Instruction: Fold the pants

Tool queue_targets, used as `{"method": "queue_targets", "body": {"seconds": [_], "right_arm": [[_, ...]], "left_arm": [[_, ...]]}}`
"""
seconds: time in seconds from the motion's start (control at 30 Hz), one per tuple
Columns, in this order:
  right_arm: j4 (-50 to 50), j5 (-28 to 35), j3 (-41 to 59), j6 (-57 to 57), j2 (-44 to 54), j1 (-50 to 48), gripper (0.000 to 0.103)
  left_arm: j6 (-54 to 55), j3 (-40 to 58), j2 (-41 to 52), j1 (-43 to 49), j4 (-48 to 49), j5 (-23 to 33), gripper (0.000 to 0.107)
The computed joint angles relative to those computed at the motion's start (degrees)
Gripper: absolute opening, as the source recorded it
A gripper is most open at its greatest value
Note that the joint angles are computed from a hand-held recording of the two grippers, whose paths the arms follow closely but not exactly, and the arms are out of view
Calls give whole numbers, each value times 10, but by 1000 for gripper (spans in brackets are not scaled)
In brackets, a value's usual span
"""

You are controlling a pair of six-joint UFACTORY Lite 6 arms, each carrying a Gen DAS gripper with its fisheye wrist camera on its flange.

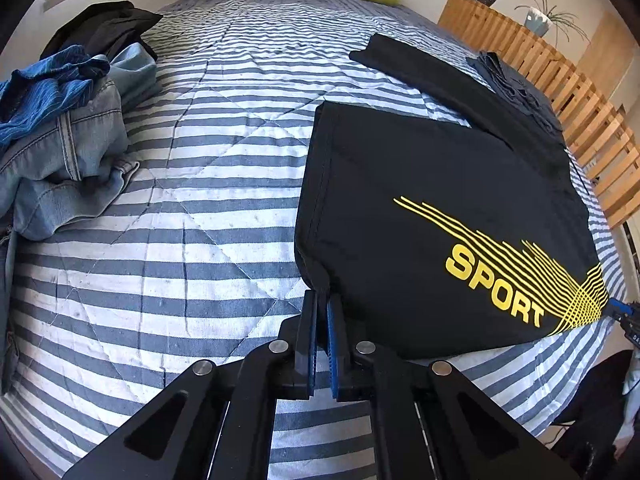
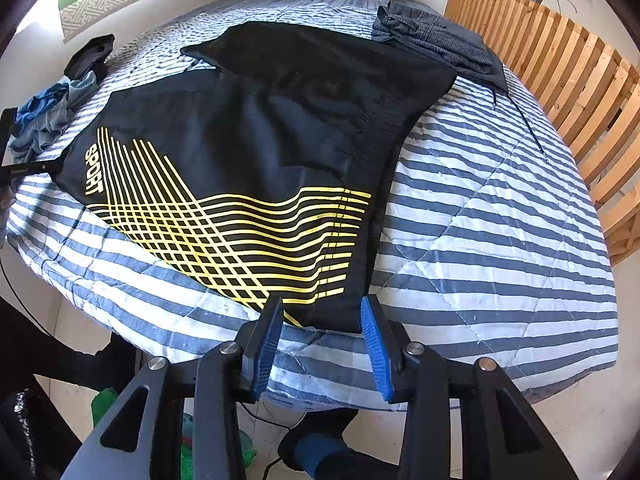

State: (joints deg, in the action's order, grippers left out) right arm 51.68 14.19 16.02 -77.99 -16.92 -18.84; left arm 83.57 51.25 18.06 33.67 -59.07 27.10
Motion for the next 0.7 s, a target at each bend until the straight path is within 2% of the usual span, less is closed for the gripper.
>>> {"method": "queue_targets", "body": {"seconds": [0.03, 0.1, 0.23, 0.4, 0.43, 0.47, 0.53, 0.6, 0.7], "right_arm": [[4, 3, 7, -6, 9, -11, 12], [20, 35, 27, -29, 25, -49, 2], [34, 127, 83, -31, 44, -119, 0], [38, 202, 131, -43, 58, -157, 1], [31, 207, 131, -50, 60, -158, 6], [16, 201, 127, -47, 61, -153, 21], [18, 166, 95, -71, 48, -139, 44], [29, 129, 67, -96, 43, -121, 44], [60, 116, 59, -135, 70, -110, 44]], "left_arm": [[-8, 6, -1, 5, 0, 13, 4], [-34, 25, 0, 14, 8, 40, 3], [-84, 71, 3, 14, 28, 87, 3], [-108, 83, 4, -10, 47, 71, 4], [-109, 82, 9, -11, 47, 66, 3], [-109, 83, 16, -11, 47, 62, 3], [-109, 83, 31, -11, 48, 55, 3], [-109, 82, 39, -12, 51, 48, 3], [-109, 81, 40, -15, 50, 43, 3]]}}
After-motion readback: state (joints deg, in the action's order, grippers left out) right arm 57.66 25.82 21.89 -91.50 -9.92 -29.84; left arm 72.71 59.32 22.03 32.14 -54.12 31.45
